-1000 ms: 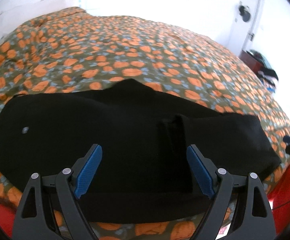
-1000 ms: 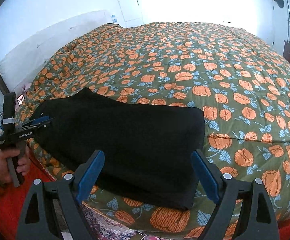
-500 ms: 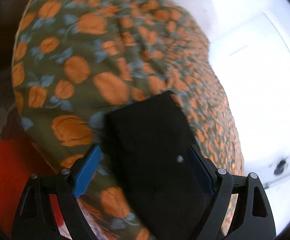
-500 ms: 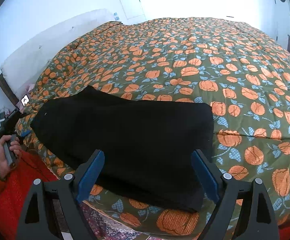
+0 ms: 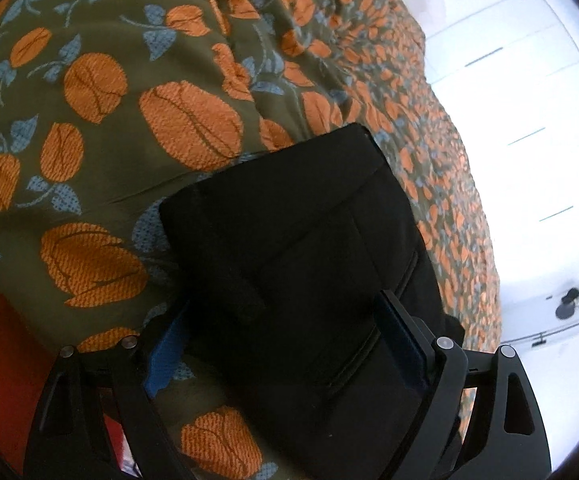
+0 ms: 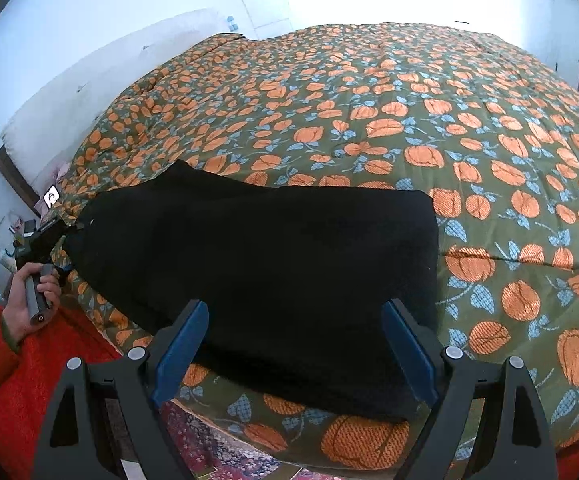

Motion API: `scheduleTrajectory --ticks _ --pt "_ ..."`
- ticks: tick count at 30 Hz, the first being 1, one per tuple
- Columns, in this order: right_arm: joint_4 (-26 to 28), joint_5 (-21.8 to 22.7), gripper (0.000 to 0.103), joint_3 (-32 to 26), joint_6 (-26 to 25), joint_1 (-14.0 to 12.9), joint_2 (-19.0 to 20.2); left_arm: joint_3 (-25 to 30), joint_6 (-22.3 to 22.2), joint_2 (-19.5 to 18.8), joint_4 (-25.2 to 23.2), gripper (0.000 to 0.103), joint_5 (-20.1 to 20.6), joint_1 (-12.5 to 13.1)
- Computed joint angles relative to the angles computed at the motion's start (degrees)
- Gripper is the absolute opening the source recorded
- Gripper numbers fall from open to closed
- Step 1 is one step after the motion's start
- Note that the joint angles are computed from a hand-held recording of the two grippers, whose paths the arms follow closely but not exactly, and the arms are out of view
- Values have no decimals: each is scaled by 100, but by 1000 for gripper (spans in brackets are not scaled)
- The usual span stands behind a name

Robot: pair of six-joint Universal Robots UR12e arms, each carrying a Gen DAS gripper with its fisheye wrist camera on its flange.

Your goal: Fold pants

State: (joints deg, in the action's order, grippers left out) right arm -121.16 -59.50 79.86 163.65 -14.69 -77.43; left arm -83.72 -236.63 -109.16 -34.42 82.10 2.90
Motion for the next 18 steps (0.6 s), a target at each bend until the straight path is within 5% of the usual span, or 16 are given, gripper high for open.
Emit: scheduleTrajectory --ticks 14,18 --pt "107 -2 88 -29 105 -21 38 146 262 -99 -11 88 -71 7" --pt "92 0 88 -26 123 -25 40 164 309 -93 60 73 110 -31"
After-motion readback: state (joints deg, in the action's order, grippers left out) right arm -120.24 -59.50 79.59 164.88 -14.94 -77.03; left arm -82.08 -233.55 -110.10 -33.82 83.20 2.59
